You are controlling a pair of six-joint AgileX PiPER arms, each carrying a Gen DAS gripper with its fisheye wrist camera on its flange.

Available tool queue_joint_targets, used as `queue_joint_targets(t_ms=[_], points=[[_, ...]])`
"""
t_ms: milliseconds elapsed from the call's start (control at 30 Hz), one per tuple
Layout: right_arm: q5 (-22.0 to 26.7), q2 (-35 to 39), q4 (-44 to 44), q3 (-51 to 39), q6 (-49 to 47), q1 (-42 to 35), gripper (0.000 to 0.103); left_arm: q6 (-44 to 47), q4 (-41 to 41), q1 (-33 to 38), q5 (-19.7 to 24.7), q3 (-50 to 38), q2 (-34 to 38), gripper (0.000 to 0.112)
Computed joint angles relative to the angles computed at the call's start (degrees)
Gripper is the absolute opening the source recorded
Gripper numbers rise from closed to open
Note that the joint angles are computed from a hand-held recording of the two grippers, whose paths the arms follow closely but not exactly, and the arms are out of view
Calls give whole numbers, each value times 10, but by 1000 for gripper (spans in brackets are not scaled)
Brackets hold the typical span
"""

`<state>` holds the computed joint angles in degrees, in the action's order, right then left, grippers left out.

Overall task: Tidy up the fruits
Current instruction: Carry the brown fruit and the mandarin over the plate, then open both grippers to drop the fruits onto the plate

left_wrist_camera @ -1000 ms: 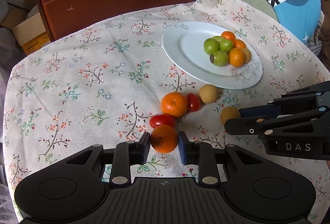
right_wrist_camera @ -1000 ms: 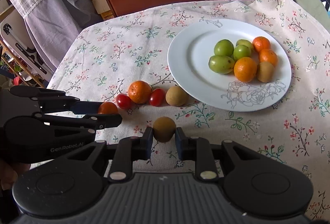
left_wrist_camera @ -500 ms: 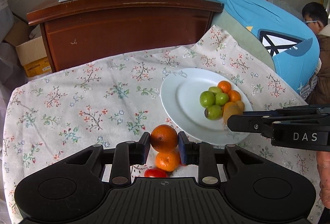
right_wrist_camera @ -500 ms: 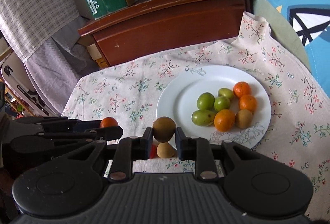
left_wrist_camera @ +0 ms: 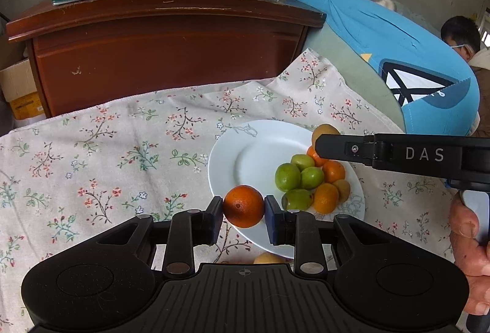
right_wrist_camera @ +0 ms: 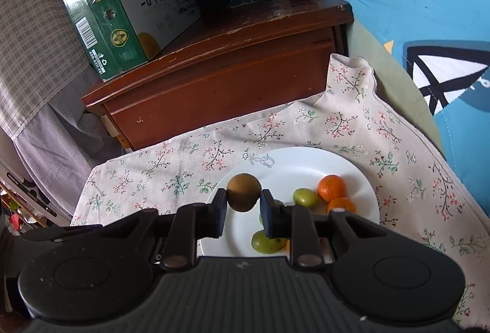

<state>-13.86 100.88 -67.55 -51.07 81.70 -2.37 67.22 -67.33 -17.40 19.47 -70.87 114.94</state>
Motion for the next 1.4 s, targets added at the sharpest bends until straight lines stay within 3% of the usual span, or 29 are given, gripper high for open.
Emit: queue_joint_targets(t_ms=[467,767,800,833,900,933,1033,1133,1233,1333,1400], points=[[1,91,-92,-78,118,-17,23,-34,12,-26,-1,-58,66,26],[6,112,-77,-97,115,-18,28,-37,19,-31,-20,-56,62,29],[3,109,-84,-97,122,-19,28,-40,21,-31,-22,-54,57,39],[-2,102,-71,-93,112,-21,29,-37,14,-30,-26,-49,51,58],[-3,93,-36,-85,78,-19,34,15,-43,-30,-45,-27,31,77],[-3,93,-30,-85,73,-19,37,29,-55,-31,-54,-17,21,81],[0,81,1,-75,40,-13,38,-24,6,-29,-66,-6,-4,88],[-1,69,13,-64,29,-11,39,-6,-6,-12,-61,19,-31,89],[1,55,-4,-51,51,-9,43,-78,69,0,-64,37,-56,89],[34,40,15,-39,39,4,52,-104,97,19,-41,49,-72,89],[40,30,26,-28,30,9,52,-135,138,32,-21,51,-80,89]])
